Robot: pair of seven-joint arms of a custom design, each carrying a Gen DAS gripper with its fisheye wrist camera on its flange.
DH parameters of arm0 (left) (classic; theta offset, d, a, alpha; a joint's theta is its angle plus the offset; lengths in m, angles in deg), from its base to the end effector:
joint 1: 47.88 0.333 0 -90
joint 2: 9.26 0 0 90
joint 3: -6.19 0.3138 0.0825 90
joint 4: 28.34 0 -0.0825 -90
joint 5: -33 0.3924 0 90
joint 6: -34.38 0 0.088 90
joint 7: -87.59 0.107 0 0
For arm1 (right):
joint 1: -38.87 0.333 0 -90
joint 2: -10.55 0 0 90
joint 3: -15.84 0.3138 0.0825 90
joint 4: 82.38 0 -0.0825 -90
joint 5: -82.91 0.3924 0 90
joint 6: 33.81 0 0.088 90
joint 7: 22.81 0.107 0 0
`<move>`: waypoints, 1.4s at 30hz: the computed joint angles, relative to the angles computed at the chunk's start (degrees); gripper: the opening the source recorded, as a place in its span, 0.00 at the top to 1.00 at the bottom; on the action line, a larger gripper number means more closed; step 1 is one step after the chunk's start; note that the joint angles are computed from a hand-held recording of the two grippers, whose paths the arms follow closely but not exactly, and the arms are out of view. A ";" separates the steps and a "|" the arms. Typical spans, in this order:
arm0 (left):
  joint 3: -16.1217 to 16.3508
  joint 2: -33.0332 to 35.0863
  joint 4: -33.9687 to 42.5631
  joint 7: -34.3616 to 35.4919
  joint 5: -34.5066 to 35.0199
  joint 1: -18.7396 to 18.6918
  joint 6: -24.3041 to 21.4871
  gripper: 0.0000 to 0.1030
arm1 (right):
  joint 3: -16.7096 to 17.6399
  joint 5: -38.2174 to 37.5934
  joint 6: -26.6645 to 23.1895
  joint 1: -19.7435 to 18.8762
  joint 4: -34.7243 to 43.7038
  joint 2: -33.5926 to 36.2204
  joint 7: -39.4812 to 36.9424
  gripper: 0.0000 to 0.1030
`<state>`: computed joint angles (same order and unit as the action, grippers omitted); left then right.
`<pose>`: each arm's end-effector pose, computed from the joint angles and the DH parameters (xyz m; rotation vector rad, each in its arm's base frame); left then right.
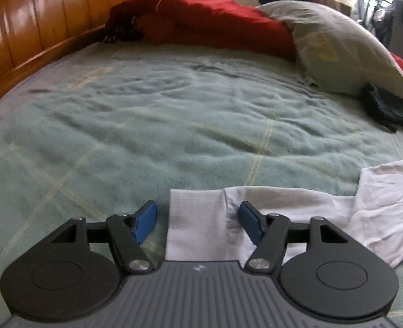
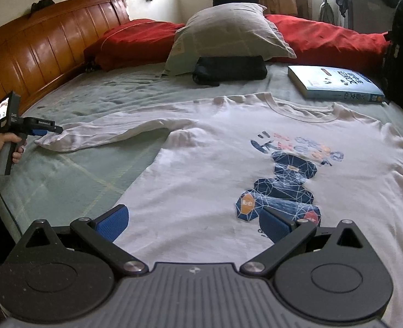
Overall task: Fold clothes
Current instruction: 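Press the open left tool along the sleeve from the cuff toward the body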
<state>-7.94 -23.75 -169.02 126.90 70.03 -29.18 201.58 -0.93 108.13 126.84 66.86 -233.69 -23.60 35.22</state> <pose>0.4989 -0.0013 0.4531 -2.0186 1.3872 -0.5856 0.4170 0.0547 0.4983 -1.9406 1.3212 -0.3758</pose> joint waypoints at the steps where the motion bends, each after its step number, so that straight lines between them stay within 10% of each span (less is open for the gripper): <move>1: -0.05 0.14 -0.13 -0.54 0.07 0.13 0.52 0.36 | 0.41 -0.23 0.05 -0.20 -0.06 -0.08 0.17 0.00; 5: 0.76 0.27 -0.67 0.08 -1.80 -0.25 4.27 0.87 | 1.32 -1.15 0.65 -0.39 -0.40 -0.50 0.76 0.00; 12: -5.93 -2.86 -1.06 -6.71 1.63 8.79 7.82 0.92 | 1.82 -2.94 0.83 -0.29 -0.43 -0.56 1.95 0.00; 20: -6.27 -1.68 0.19 -5.02 -1.37 9.10 2.70 0.71 | 1.79 -4.06 1.05 0.04 -0.54 -0.63 2.69 0.00; 27: -10.18 -3.12 3.81 -15.22 12.29 9.55 -8.72 0.46 | 1.14 -4.14 1.05 0.75 -0.52 -0.76 2.72 0.00; 35: -2.18 0.84 4.22 -2.16 5.13 -4.53 -1.94 0.31 | 1.29 -4.03 0.84 0.78 -0.56 -0.44 2.78 0.00; 42: -0.22 1.33 1.86 -4.95 4.75 -5.04 -2.35 0.30 | 0.62 -4.22 1.13 0.04 -0.89 -1.03 2.30 0.00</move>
